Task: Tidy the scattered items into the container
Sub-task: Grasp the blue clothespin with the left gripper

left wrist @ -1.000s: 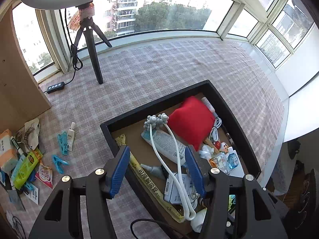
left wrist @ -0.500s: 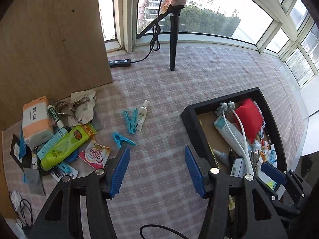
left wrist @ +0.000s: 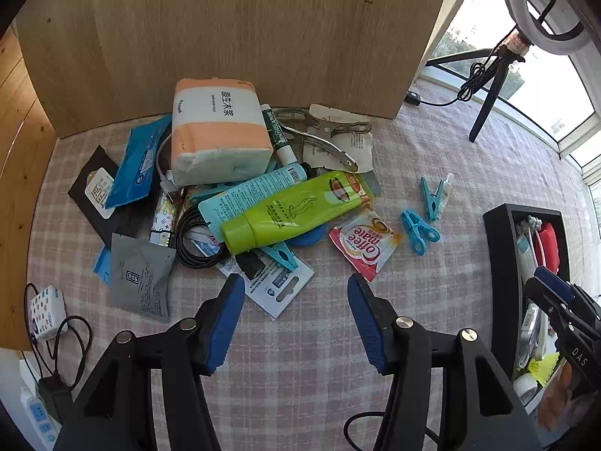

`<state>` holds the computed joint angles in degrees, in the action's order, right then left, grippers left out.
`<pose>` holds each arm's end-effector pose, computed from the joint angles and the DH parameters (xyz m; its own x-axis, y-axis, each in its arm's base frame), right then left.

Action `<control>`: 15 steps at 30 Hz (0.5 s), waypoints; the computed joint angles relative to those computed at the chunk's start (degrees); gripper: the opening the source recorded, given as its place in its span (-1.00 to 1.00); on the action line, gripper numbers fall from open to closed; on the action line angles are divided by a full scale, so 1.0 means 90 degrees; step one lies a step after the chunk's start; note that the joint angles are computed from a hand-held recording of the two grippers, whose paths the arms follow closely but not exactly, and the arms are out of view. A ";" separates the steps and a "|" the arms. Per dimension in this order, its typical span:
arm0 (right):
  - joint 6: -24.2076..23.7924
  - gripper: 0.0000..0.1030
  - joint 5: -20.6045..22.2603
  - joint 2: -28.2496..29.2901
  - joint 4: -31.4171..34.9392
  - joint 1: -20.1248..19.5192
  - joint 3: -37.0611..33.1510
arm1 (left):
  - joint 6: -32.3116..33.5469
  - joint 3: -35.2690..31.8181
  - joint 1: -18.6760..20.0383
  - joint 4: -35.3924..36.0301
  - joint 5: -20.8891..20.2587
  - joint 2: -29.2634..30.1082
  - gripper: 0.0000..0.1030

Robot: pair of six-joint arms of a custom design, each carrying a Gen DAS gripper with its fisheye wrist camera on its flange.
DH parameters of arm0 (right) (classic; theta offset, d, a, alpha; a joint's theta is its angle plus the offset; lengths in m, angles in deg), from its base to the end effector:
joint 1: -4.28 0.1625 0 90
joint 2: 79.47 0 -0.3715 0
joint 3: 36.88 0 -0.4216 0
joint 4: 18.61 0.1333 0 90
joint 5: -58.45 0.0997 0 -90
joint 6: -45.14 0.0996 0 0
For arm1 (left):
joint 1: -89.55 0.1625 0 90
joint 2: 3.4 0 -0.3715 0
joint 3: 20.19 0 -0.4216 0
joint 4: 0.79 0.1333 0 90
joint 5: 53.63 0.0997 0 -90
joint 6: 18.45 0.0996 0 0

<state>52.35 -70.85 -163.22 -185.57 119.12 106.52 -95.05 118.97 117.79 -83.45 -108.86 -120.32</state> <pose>0.2198 -0.3077 0.1241 -0.8256 -0.0441 0.5626 -0.2998 0.8789 -0.3711 -0.1465 -0.2945 0.2138 -0.7779 -0.2017 -0.5951 0.0407 0.9289 -0.3681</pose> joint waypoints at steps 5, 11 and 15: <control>-0.0176 -0.14 0.0222 0.0561 0.0212 -0.0286 -0.0632 | 0.0680 0.0031 0.0043 -0.1096 -0.0127 0.0689 0.03; -0.0018 -0.33 0.0667 0.1267 0.0801 -0.0797 -0.1574 | 0.1732 -0.0102 0.0258 -0.2735 -0.0402 0.2076 -0.11; 0.0169 -0.43 0.0884 0.1794 0.1164 -0.1026 -0.2091 | 0.2023 -0.0220 0.0433 -0.3260 -0.0441 0.2757 -0.20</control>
<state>53.87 -62.89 -147.07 -175.10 109.89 87.69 -76.84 116.99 121.69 -112.79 -112.83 -95.51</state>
